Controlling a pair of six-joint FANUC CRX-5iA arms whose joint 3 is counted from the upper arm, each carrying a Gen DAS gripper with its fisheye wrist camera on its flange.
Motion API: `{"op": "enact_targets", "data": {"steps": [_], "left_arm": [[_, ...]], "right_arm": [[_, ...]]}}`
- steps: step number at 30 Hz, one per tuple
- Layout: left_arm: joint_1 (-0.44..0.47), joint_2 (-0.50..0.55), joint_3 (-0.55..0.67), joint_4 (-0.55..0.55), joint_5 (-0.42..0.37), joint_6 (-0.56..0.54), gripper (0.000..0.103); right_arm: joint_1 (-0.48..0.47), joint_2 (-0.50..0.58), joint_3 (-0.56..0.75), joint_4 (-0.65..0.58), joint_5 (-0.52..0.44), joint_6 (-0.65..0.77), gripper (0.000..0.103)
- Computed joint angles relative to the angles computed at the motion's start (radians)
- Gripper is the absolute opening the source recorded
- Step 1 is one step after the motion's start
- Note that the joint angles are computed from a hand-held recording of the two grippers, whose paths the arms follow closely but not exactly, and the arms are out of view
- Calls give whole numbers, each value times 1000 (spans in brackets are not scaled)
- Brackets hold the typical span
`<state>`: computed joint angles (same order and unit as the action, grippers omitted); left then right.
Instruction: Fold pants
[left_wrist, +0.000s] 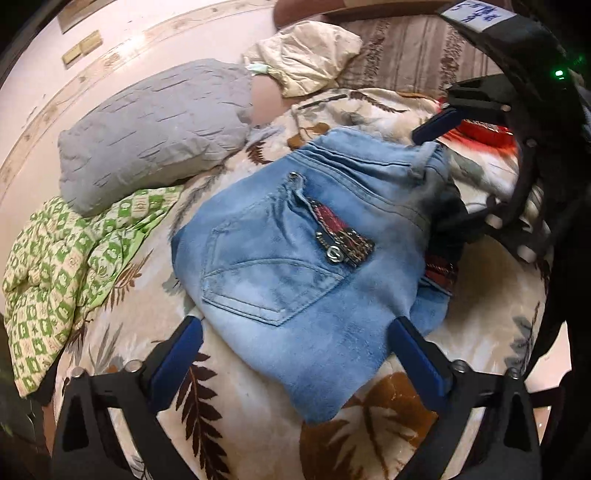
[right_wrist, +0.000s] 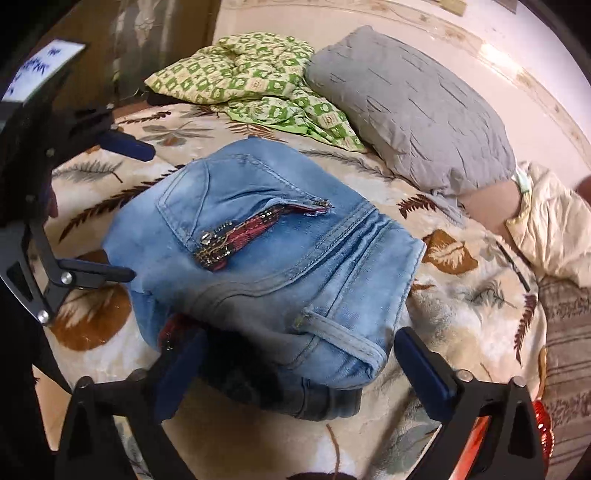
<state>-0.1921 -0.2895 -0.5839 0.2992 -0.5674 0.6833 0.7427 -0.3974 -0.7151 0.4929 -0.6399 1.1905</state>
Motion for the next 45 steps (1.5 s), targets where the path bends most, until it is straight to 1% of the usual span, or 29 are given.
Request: {"op": "enact_targets", "data": {"steps": [1, 2, 3, 4, 5, 6, 8, 10, 13, 14, 15, 16, 18, 19, 22, 25, 26, 27, 28, 29, 30, 31, 32, 34, 37, 39, 42, 43, 45], "left_arm": [[7, 0, -7, 35, -13, -38, 89], [10, 3, -7, 47, -29, -51, 79], [16, 10, -6, 70, -54, -79, 67], [16, 15, -5, 76, -70, -95, 61], [10, 18, -2, 63, -75, -91, 48], [3, 20, 2, 46, -76, -88, 30], [-1, 26, 3, 56, -91, -98, 13], [-4, 29, 10, 36, -99, -82, 11], [25, 40, 8, 74, -131, -101, 6], [35, 43, 7, 64, -138, -89, 2], [41, 49, 13, 33, -144, -60, 0], [54, 49, 6, 30, -153, -60, 0], [90, 34, -36, 125, -154, -115, 0], [96, 30, -39, 133, -158, -110, 0], [82, 26, -32, 97, -150, -85, 1], [75, 13, -28, 82, -154, -56, 1], [85, 6, -33, 109, -158, -68, 1], [102, -13, -47, 159, -168, -88, 4], [114, -29, -56, 192, -170, -93, 13], [130, -45, -66, 229, -163, -97, 53], [139, -55, -69, 252, -138, -76, 100], [141, -69, -83, 286, -81, -54, 103], [142, -70, -91, 326, -48, -56, 103], [155, -29, -46, 349, -49, 22, 103], [162, 56, 34, 336, -61, 144, 103], [162, 146, 118, 306, -98, 238, 103], [158, 268, 230, 273, -158, 374, 103], [154, 303, 256, 276, -178, 407, 103], [155, 360, 298, 287, -209, 457, 103]], "right_arm": [[-2, 3, -9, 22, 5, -14, 83], [-9, 10, -6, 17, 4, -7, 73], [-14, 15, 3, -11, -2, 12, 71], [-24, 19, 15, -44, -7, 38, 67], [-37, 21, 22, -72, -3, 61, 64], [-47, 20, 29, -98, 1, 87, 63], [-57, 13, 33, -126, 8, 112, 58], [-61, 13, 35, -134, 10, 127, 57], [-75, 18, 44, -161, 7, 178, 52], [-82, 17, 48, -178, 5, 199, 51], [-92, 17, 52, -201, 4, 223, 51], [-100, 18, 55, -216, 2, 236, 51], [-105, 19, 58, -232, -1, 247, 50], [-105, 18, 56, -228, 1, 240, 50], [-108, 21, 60, -233, -1, 242, 51], [-97, 9, 45, -200, 3, 218, 51], [-92, 0, 39, -187, 2, 204, 57], [-91, -15, 37, -184, -4, 192, 60], [-95, -28, 44, -204, -12, 200, 66], [-111, -44, 65, -261, -22, 236, 78], [-137, -58, 91, -331, -22, 280, 85], [-160, -65, 109, -374, -14, 298, 97], [-183, -64, 131, -411, -4, 304, 103], [-237, -34, 194, -497, 6, 326, 103], [-309, 67, 314, -607, -36, 345, 103], [-354, 149, 398, -679, -81, 344, 103], [-432, 266, 516, -823, -168, 342, 102], [-456, 299, 546, -866, -187, 336, 100], [-487, 349, 585, -922, -201, 344, 92]]}}
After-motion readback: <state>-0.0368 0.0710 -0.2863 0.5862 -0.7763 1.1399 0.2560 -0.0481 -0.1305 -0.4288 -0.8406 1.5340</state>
